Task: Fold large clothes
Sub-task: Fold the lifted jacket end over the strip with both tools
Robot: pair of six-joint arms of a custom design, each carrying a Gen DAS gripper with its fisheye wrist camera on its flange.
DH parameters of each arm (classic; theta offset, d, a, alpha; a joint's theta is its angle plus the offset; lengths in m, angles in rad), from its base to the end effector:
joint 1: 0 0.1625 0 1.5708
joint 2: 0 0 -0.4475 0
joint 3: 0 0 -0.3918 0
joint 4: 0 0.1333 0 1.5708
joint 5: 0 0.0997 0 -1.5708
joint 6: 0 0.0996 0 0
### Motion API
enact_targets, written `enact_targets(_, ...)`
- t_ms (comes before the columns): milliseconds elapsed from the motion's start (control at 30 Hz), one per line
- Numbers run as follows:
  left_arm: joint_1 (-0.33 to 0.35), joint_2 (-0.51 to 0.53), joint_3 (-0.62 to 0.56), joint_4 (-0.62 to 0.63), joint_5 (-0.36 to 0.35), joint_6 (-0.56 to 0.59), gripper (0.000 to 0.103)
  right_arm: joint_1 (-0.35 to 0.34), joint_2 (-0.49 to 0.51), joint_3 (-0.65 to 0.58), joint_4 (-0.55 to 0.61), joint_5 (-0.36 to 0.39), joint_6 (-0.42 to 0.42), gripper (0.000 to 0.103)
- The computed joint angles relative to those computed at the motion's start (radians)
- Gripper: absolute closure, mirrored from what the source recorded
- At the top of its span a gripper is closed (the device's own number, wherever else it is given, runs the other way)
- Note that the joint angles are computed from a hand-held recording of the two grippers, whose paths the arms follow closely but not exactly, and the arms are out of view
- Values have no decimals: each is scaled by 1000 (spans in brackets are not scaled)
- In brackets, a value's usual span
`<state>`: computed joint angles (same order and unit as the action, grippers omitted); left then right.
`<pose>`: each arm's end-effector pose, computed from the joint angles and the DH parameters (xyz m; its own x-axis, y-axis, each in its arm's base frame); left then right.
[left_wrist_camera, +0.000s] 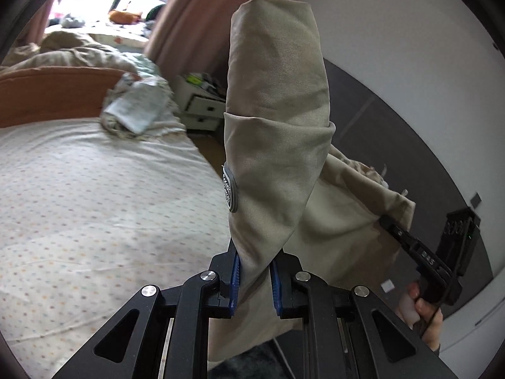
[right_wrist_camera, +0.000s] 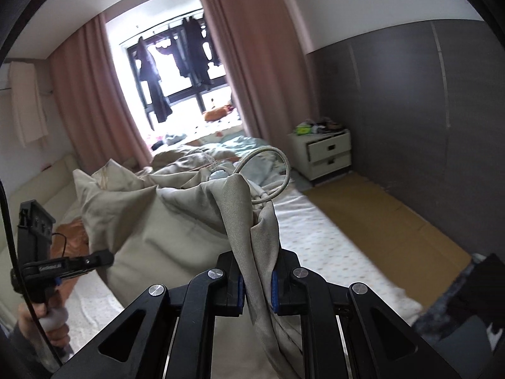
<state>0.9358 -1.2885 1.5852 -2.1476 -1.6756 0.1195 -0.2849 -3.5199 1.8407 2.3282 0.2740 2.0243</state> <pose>-0.2703 -0.5741 0.4101 -0.7100 0.7011 0.0669 0.6594 0.6951 -0.2865 0.4126 -0.3596 0.2910 -0.8106 0.3609 0.4612 -0.3392 0.3528 -0.8721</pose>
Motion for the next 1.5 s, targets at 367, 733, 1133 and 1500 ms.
enact_targets(367,-43,84,12,82,-70,-59,86,8,100,-44,-299,119,245,90)
enact_targets(733,12,339,-149,94,-25,-74,86,-231,73,90,-31,65,-147,90)
enact_targets(1133,107,587,-349,110,64,-55,83,-540,-81,146,628,61,-792,90)
enact_targets(1500,159,664,-383,180,173,-90,67,-581,-82,142,293,70,-362,42)
